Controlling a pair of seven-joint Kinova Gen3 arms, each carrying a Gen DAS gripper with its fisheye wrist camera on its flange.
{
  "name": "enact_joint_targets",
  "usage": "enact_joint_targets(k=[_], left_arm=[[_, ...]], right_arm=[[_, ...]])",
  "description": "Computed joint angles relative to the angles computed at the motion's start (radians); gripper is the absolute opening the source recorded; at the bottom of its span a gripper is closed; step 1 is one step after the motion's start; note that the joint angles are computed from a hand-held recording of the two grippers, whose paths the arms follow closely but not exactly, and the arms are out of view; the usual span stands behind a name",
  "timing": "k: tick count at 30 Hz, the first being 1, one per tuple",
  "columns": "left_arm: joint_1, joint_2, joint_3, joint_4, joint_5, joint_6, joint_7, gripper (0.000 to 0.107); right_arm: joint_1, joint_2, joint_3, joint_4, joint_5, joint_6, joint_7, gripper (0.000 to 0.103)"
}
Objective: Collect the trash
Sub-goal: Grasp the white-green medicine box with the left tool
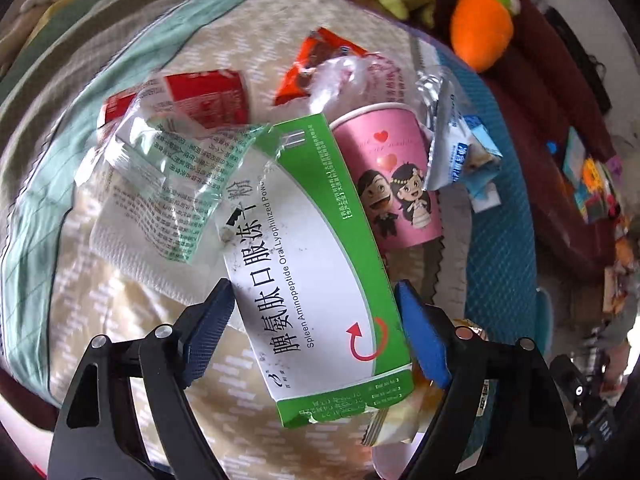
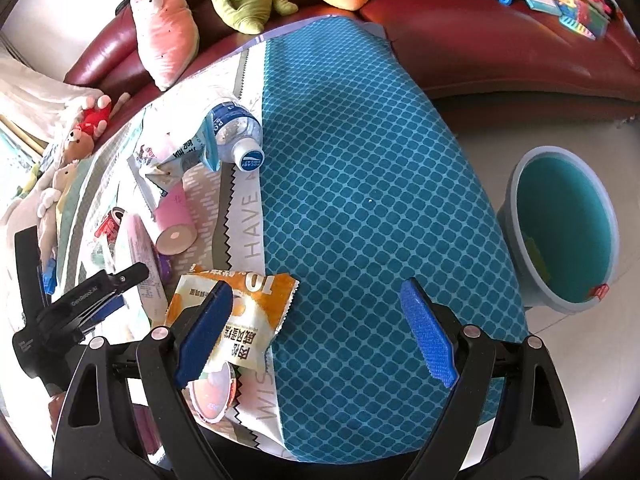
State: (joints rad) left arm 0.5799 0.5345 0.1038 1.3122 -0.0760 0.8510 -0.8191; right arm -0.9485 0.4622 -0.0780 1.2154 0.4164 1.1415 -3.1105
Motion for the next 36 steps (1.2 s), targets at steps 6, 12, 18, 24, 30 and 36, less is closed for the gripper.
enact_joint_targets(k=[6,12,18,24,30,36], left_arm=[[-0.066,-0.072,0.069,0.090,0.060,-0.108,-0.169,0.080],[-0.124,-0.154,0.112,0.185,0.151,-0.221,-0.342,0.078],[-0.124,-0.107,0.102,0.142,0.179,-0.137,-0.417,0.063],[-0.122,-0.079,0.100,0.133,0.201,-0.076,-0.448,0.070],[-0.006,-0.047,0.049,0.043,0.077,-0.018,-0.370,0.091],[0.071,0.035,0.009,-0.046,-0.027,0.081,-0.283,0.090]], right_arm=[[0.005,0.007,-0.001,-0.018,-0.005,0.011,0.016,0.082],[0.009,0.024,0.005,-0.057,-0.012,0.021,0.041,0.082],[0.007,0.037,0.013,-0.086,-0.020,0.040,0.055,0.082],[0.012,0.035,0.011,-0.068,-0.039,0.016,0.053,0.082],[0.015,0.011,0.012,-0.013,-0.035,-0.031,0.021,0.082],[0.029,-0.010,0.001,0.036,-0.040,-0.064,0.008,0.082]])
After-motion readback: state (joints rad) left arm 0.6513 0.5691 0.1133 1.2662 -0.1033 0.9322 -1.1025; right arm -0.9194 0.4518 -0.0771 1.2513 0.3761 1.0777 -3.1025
